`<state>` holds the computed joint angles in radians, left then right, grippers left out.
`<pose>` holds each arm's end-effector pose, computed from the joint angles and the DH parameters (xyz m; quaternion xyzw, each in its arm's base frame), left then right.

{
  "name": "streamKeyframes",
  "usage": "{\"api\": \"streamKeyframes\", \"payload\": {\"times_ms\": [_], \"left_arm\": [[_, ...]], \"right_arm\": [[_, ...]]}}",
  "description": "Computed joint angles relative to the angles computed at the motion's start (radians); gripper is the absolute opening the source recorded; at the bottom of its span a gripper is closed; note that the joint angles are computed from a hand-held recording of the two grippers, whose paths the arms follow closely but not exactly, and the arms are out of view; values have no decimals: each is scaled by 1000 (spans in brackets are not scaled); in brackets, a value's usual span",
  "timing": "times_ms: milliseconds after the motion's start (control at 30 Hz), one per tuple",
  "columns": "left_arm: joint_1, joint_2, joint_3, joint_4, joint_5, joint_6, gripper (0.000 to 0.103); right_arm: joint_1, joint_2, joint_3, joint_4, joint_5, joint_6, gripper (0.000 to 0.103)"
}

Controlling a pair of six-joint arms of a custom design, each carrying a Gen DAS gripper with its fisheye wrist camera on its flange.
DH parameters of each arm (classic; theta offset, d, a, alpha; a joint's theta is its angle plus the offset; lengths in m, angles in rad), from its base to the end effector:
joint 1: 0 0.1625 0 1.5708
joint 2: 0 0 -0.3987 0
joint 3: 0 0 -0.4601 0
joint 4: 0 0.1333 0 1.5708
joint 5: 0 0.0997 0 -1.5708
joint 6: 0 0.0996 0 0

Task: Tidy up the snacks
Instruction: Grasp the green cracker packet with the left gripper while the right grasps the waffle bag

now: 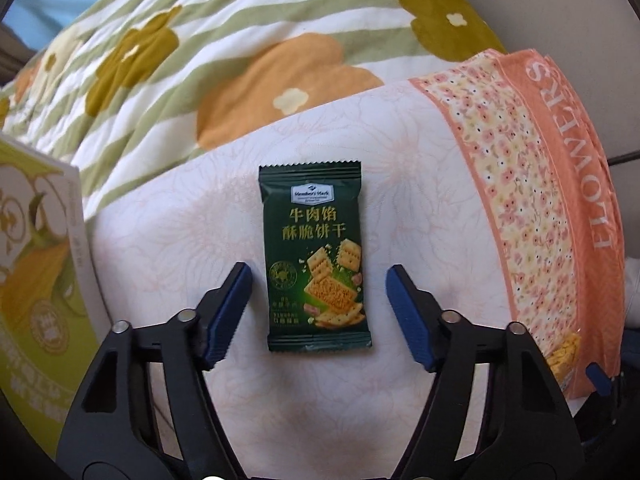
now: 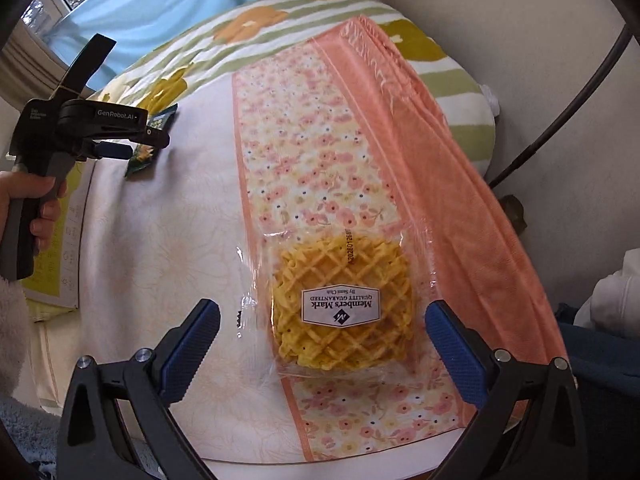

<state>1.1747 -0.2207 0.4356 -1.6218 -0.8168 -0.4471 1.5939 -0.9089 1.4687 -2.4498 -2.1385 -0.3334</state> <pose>-0.1710 -0.9312 0.0638 0.0065 0.9271 -0.0807 0.3659 0.0972 -0.7539 0.1842 0.1242 -0.9407 0.1080 0.2968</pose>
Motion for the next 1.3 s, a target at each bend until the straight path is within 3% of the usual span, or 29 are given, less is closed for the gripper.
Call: {"api": "streamKeyframes", "payload": {"times_ms": [133,333,633,867,1000,1167,1300], "left_arm": [[-5,15,-22,8,34,36,42],[-2,11,-24,14,17,65,41],[-13,-66,124,-71,-39,77,41],[-27,-108,201,-121,-50,78,41],[-41,-136,246,-159,-45,80,41],[-65,-190,322,-223,-39,79,41],[-89,-245,395,-283,-28,76,41]], "right_arm": [[-1,16,-21,17,-21,23,102],[-6,40,-52,56,-55,51,102],[-11,86,-99,95,-80,42,102],[-11,91,-80,51,-74,10,102],[2,83,-57,11,-51,-67,71],[-1,54,-48,31,1,-55,62],[8,29,-41,9,25,-88,62]]}}
